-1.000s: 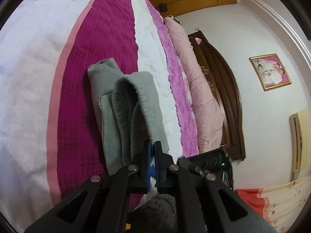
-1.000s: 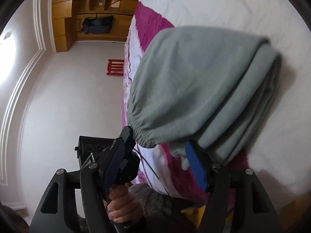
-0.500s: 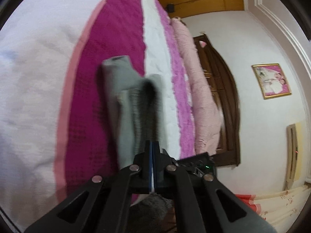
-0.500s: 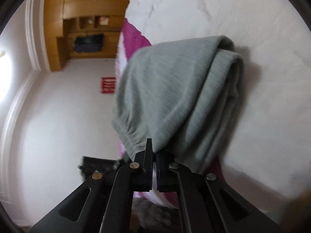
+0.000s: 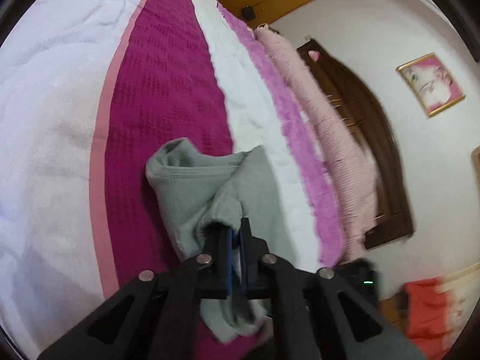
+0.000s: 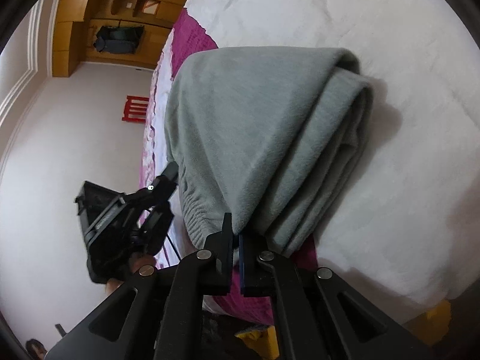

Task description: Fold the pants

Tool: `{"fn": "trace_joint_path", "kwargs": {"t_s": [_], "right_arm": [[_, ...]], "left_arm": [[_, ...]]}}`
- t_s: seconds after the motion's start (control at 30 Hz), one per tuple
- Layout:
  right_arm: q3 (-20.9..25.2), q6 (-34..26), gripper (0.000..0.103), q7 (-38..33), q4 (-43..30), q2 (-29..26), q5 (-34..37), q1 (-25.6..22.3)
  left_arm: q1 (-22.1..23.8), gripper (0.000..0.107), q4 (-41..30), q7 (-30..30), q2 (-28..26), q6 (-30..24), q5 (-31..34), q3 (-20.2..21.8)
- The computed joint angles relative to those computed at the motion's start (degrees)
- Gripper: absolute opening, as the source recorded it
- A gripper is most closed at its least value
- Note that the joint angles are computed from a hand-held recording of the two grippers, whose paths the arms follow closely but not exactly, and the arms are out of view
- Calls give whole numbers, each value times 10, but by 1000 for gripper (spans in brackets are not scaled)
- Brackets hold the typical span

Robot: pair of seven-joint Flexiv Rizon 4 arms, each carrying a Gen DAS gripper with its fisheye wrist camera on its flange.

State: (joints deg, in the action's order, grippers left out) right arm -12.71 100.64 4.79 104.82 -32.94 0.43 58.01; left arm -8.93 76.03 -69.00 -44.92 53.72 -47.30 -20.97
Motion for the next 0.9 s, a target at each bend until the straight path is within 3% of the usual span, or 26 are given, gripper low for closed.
{"fn": "trace_joint_path", "kwargs": {"t_s": [0.07,0.1,0.17,0.2,0.27,0.33,0.4,0.43,0.47,0.53,0.6,0.67,0.7,0.73,0.77,0.8,0.87,0.9], "right_arm": [[3,-54,7,-14,3,23,-29,-7],[-18,-106,12,-15,5,42,-60,8],[-86,-207,37,0,16,80,-136,64],[-96,-272,37,24,19,104,-199,74],[-60,-349,37,51,22,141,-272,48],[11,-404,38,88,17,170,-375,-29],[51,-416,53,76,9,178,-454,-94],[81,-410,70,26,-16,162,-439,-134],[104,-375,77,-53,-35,140,-387,-174],[183,-312,77,-236,-98,71,-203,-254],[258,-314,77,-393,-162,9,-24,-313],[258,-303,77,-439,-169,-11,66,-314],[246,-266,77,-450,-158,-11,95,-303],[249,-212,77,-446,-139,-12,97,-303],[253,-190,77,-455,-132,-10,109,-304],[252,-172,76,-491,-134,-9,159,-296],[276,-173,69,-591,-155,-10,278,-301],[287,-178,66,-600,-158,-13,285,-305]], "left_arm": [[-2,4,5,-39,-6,0,-3,9],[1,4,10,-41,-7,2,-7,6],[1,4,17,-19,-3,19,-3,2],[-1,5,19,-10,-1,28,3,4],[-9,6,21,-6,3,52,19,12],[-5,6,20,-13,-1,58,17,7],[5,6,21,-25,-4,53,4,-2],[4,7,21,-26,-6,56,5,-2],[1,7,29,-19,-3,69,9,-2],[-11,8,43,-8,7,99,31,9],[-12,9,58,-4,17,121,41,7],[17,14,96,12,37,133,-1,-33],[37,24,114,27,44,131,-37,-59],[67,43,141,55,54,128,-101,-99],[90,54,165,86,63,123,-168,-129],[101,72,176,99,69,117,-198,-140],[96,74,178,101,70,98,-208,-123],[93,76,171,98,64,82,-206,-115]]}}
